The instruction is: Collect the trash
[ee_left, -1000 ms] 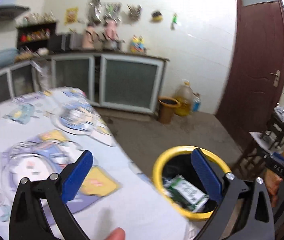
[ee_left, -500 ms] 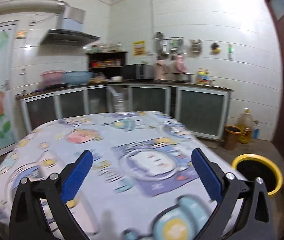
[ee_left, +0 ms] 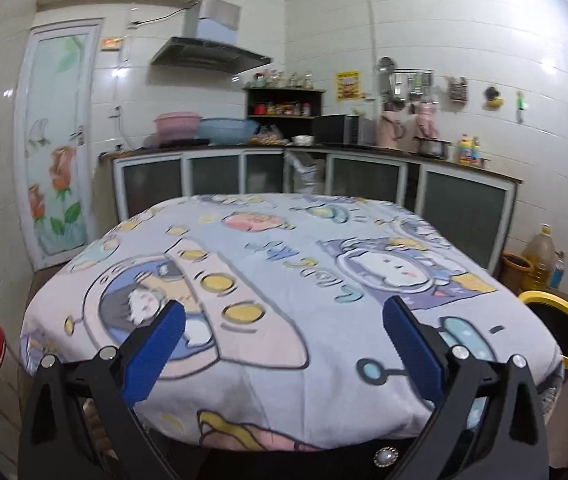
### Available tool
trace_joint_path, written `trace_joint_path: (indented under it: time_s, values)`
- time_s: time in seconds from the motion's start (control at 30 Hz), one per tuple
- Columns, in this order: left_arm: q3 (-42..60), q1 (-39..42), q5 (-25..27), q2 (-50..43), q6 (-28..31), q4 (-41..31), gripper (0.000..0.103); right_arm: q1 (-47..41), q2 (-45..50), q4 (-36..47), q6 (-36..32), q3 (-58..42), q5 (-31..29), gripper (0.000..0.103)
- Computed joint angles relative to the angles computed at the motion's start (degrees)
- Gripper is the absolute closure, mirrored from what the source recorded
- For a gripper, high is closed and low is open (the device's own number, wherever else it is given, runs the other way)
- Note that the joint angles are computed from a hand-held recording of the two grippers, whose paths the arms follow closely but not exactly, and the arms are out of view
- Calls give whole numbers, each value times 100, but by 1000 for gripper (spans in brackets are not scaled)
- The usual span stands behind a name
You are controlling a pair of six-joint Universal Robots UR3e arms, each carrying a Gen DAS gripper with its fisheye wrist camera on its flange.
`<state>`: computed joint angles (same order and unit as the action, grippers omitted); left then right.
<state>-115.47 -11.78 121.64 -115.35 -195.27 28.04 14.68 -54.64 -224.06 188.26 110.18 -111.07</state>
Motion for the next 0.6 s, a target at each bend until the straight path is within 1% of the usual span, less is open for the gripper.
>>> trace_joint_path:
  time_s: [0.03,0.13,0.2,0.27,0.43,0.6]
  values:
    - [-75,56,-75,-37,-76,46,7,17,-17,20,30,58,4,8]
    - [-81,160,-232,-87,-380,-146,7,57,39,108,45,1,-26,8]
    - [-97,220,-282,-66,-485,-295,7,40,75,80,21,7,8,8]
    - [-193,276,-387,-44,-572,-263,7,61,113,12,11,35,47,8]
    - [-106,138,-144,-134,-508,-272,7,72,129,-39,24,125,342,8]
    - [-253,115,-214,-55,-590,-250,7,169,226,-39,-165,19,363,8]
